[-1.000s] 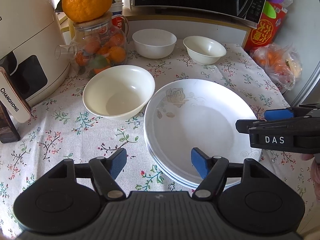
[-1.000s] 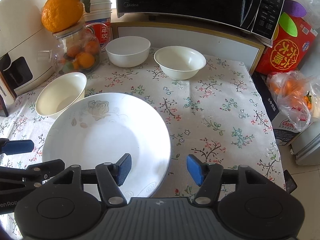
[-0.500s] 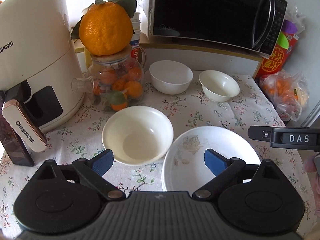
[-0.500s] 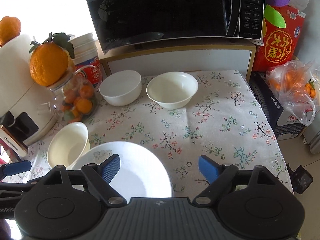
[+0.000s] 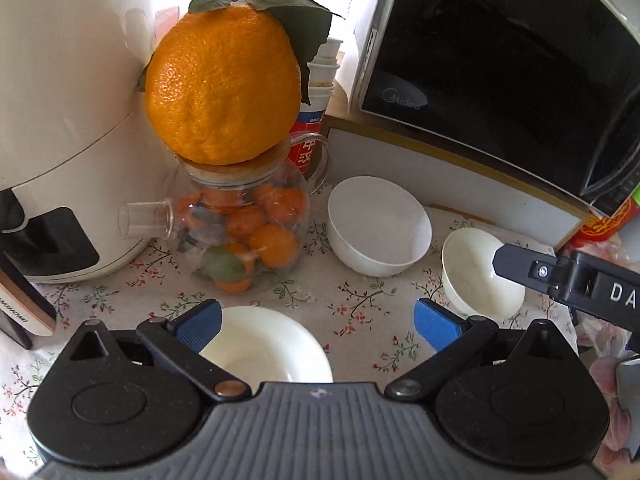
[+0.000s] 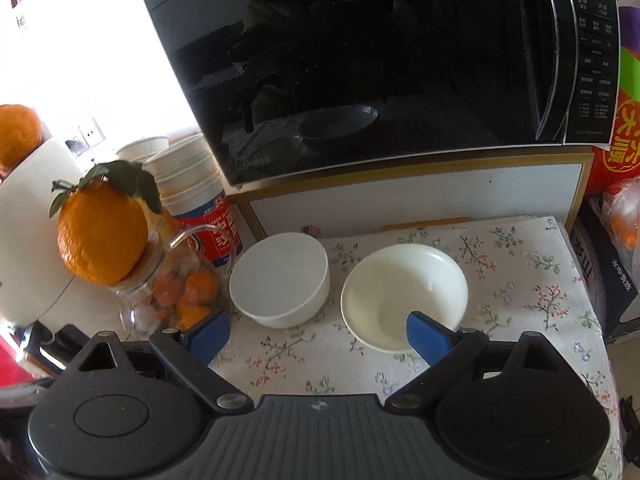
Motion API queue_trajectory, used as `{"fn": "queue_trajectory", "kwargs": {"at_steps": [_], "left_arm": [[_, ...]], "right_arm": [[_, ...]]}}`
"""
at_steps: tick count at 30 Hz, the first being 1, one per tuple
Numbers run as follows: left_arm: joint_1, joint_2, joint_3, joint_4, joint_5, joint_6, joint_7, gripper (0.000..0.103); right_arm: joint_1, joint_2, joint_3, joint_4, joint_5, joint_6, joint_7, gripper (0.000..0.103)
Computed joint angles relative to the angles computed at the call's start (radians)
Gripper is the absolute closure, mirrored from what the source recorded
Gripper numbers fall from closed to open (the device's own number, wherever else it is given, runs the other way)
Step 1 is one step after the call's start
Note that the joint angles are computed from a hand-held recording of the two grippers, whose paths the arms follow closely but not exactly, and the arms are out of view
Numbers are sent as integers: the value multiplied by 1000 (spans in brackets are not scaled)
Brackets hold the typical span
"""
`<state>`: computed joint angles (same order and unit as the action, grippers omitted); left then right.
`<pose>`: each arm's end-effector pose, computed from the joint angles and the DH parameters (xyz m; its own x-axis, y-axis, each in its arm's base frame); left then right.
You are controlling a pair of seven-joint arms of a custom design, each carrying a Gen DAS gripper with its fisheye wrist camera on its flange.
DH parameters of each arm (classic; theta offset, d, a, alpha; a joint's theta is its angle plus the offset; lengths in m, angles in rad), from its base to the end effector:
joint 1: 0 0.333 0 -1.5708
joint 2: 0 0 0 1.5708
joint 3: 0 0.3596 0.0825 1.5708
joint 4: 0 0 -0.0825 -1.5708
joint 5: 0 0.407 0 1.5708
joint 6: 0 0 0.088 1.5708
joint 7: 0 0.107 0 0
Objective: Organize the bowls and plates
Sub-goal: 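Close the right gripper on the white bowl rim while the left gripper grips it too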
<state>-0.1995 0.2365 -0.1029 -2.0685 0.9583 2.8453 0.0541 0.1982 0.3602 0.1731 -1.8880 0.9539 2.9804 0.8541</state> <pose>0.5965 -0.2281 0.3904 0.2913 -0.9356 0.1996 -0.7138 -0.3515 -0.6057 0.6682 0.1862 0.4058 0.2716 -0.9106 -0.3115 -0.7463 0.0050 -0.6655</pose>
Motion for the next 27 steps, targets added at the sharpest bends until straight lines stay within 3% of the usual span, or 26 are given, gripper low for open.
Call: {"fn": "queue_trajectory", "kwargs": {"at_steps": [5,12,19,21,27], "left_arm": [[-15,77,44,67,65,66,-122,3],[-42,156,105,132,107,153,-227,28],[-15,209,78,172,4,177,-132,48],[-9,225,67,186,-40,171,-89,53],[-27,244,87,198,-109,173,-43,67]], "right_arm": [[-3,118,-15,159,-56,-68,27,13],[-27,240,13,300,-85,-125,32,42],[-28,301,15,374,-108,-164,63,61],[-20,315,4,394,-129,-182,90,72],[-7,336,-7,415,-170,-208,131,85]]}}
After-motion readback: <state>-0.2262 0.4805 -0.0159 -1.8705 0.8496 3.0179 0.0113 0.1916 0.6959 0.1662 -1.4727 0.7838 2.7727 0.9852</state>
